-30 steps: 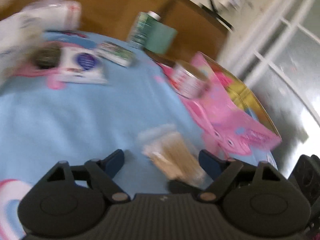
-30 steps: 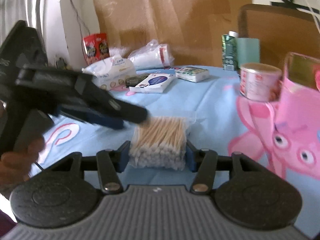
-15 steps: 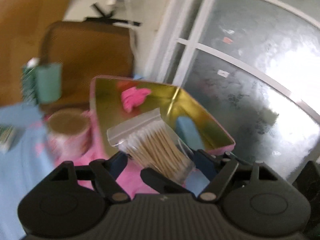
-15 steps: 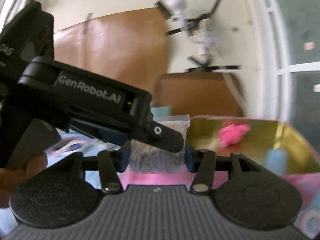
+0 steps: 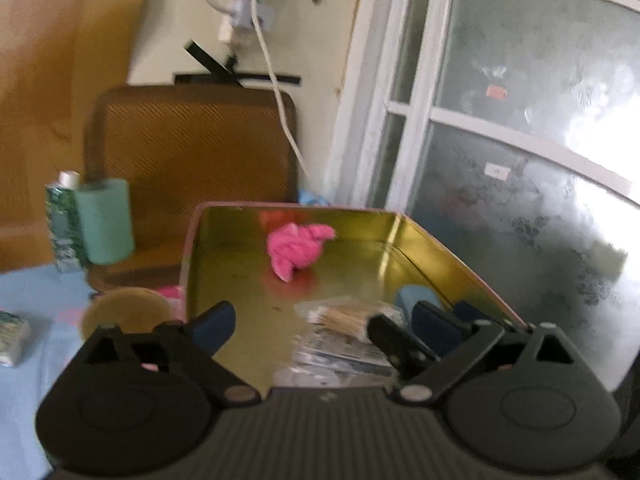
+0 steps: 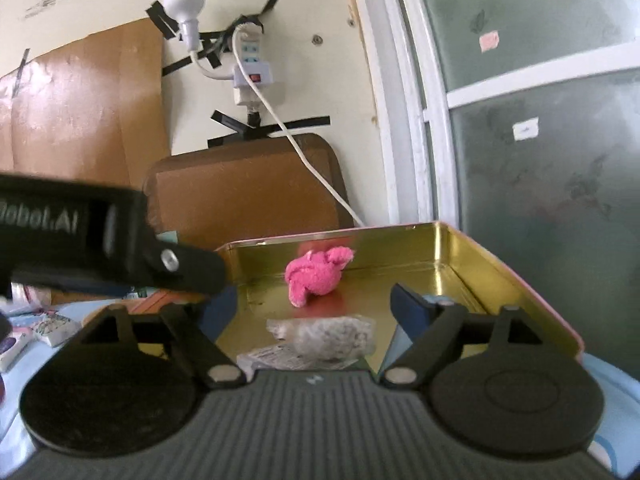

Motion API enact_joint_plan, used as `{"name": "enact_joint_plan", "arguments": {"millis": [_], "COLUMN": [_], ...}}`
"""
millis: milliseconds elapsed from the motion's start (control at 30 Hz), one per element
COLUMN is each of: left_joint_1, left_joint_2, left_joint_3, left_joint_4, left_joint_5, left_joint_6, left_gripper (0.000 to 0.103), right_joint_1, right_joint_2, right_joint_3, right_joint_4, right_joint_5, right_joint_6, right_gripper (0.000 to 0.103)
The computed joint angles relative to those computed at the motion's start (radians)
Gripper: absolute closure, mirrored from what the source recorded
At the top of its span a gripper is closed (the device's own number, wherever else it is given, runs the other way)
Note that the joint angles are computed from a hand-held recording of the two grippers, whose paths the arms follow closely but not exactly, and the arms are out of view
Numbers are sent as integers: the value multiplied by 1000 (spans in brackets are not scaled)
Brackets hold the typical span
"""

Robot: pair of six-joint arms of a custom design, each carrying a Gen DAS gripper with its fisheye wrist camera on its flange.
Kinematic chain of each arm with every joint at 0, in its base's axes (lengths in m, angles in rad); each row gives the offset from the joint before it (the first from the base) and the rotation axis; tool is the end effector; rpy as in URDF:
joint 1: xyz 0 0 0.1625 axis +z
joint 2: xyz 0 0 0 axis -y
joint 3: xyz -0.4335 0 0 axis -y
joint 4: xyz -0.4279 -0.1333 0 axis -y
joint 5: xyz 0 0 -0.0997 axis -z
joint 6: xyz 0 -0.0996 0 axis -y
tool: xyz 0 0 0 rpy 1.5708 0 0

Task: Organize soft objects
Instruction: 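Move the right tool to the green-and-white tissue pack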

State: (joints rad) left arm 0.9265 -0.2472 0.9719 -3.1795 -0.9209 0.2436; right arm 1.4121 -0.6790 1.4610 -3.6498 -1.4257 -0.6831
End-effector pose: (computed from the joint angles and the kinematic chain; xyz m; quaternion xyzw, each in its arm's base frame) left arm -0.3649 -0.8080 0.0117 0.2446 0.8322 -0.4547 0.2021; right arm 0.0253 -0.7765 0.2025 0.2483 -0.7564 0.5734 0.1934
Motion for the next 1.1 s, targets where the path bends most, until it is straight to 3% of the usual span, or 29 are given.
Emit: {"name": "enact_joint_plan", "arguments": {"millis": [267, 400, 500, 567, 633, 733, 900, 967, 1100], "left_joint_1": [10, 21, 34, 45, 54, 58, 68, 74, 89], "left_joint_2": [-150, -225, -267, -294, -312, -313, -315, -341, -402], "left_joint_3": [250, 377, 457, 510, 551, 581, 603, 639, 719], "left_joint_4": [-222, -331, -410, -454, -500, -601, -682, -670, -694], "left_joint_5": [45, 142, 222, 258, 304, 386, 504, 520, 473], "left_joint_6": [-39, -50, -49, -59, -50, 39, 155, 112, -31], "left_gripper": [3, 1, 1, 1, 1, 1, 1, 1, 1], "right_joint_1": [5, 8, 2, 5, 15, 40, 60, 72, 108], "right_joint_2": [-53, -54, -34, -38, -46, -58, -36, -30, -13], "right_joint_3": [143, 201, 222, 236, 247, 257, 260, 254, 207], "right_joint_4": [-54, -151, -258, -245, -194, -89, -50, -12, 131], "right_joint_5": [81, 163, 255, 278, 256, 167, 108, 92, 49], "right_joint_6": [15, 12, 72, 82, 62, 14, -17, -45, -83], "right_gripper": [12, 0, 0, 0, 0, 0, 0, 0, 0]}}
